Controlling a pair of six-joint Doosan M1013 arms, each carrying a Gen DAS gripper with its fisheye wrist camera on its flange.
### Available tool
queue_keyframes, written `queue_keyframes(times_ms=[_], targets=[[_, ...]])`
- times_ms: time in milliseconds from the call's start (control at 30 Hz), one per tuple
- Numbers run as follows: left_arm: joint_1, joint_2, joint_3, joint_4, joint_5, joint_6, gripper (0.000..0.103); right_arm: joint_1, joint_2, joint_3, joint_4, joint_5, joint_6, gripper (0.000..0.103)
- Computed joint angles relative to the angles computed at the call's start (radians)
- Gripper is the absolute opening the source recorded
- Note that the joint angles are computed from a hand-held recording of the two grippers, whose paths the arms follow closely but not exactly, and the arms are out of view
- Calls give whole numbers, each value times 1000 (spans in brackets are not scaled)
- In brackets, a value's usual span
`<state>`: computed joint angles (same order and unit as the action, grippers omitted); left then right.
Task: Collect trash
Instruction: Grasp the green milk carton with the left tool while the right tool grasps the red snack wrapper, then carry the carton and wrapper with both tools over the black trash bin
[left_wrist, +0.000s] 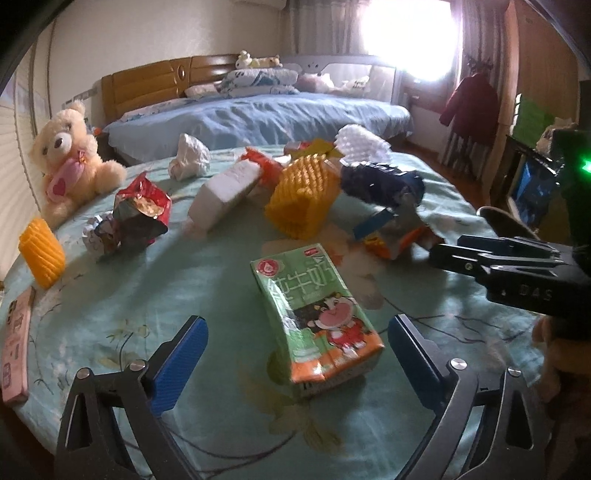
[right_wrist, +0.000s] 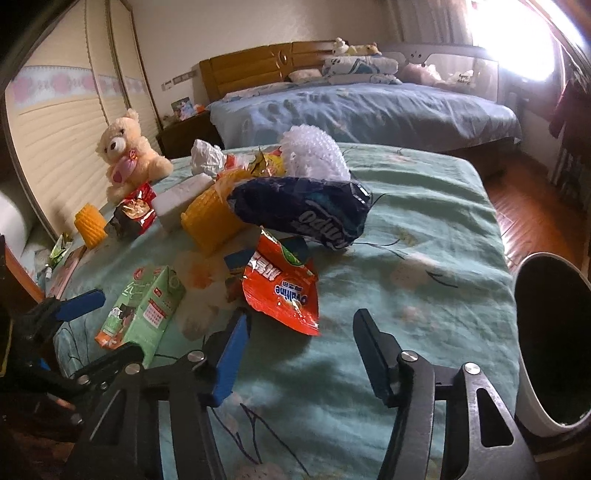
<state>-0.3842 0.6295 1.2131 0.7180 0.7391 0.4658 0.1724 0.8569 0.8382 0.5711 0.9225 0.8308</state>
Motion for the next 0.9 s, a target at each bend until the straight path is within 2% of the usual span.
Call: queue_keyframes(times_ms=[133,200,233,300,433,633,900], targets=[[10,14,-19,-15,11,7,86,9,14,-27,-24,11,7,42],[15,18,-25,-32,16,21,74,15,22,-43,-40,18,17,36],[18,19,-25,-45,13,31,70,18,28,-53,-45,29,22,29],[24,22,-27,-75,8,58,47,21,39,-71,-55,56,39,15],[27,18,-18,-72,-6,67,46,13,28,-48,-14,57,51,1],[19,10,-12,-69,-45,105,46,-13,-17,33,49,12,64,1],[12,32,-59,-163,-76,248,46,-57,-67,111,74,-65,102,1]])
